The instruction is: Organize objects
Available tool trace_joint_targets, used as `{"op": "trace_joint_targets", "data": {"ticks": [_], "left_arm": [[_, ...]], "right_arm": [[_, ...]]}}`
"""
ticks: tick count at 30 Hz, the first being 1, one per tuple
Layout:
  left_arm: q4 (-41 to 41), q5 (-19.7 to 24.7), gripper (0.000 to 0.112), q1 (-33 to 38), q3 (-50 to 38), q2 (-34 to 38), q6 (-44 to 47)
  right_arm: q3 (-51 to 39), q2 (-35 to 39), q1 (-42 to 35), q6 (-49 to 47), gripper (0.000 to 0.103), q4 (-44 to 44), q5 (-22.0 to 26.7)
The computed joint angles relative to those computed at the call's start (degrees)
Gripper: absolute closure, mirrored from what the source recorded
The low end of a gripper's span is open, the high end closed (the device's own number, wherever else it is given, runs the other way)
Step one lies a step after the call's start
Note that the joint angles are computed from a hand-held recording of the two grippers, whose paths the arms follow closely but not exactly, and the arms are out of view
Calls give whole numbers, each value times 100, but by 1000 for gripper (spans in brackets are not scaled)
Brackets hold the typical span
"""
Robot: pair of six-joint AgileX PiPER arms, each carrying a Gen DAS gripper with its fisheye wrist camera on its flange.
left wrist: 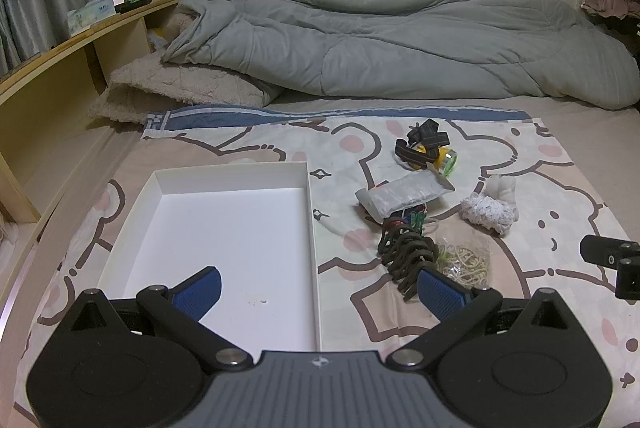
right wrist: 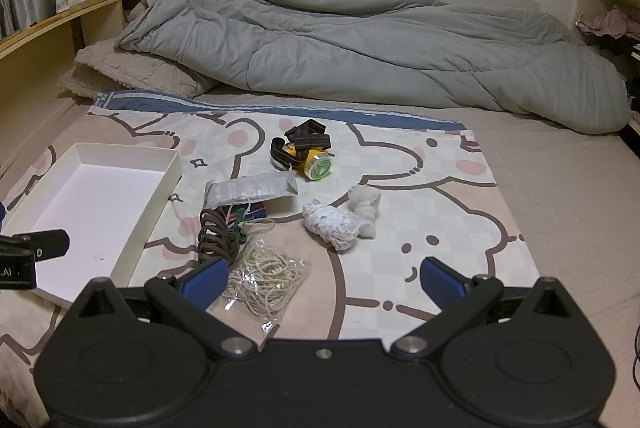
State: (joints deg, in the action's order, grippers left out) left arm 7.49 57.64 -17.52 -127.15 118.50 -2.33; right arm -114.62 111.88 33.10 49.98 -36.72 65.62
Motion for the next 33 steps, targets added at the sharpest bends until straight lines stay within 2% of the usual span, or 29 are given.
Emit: {"op": "trace_joint_targets", "data": {"ticks": [6, 33], "left_arm": [[-29, -82, 9, 9, 184, -84, 11], [-99, 113, 9, 40, -46, 18, 58]], "right_arm": [[14, 6, -4, 6, 0, -5, -12], [286, -66, -29, 91, 0, -14, -152]]}}
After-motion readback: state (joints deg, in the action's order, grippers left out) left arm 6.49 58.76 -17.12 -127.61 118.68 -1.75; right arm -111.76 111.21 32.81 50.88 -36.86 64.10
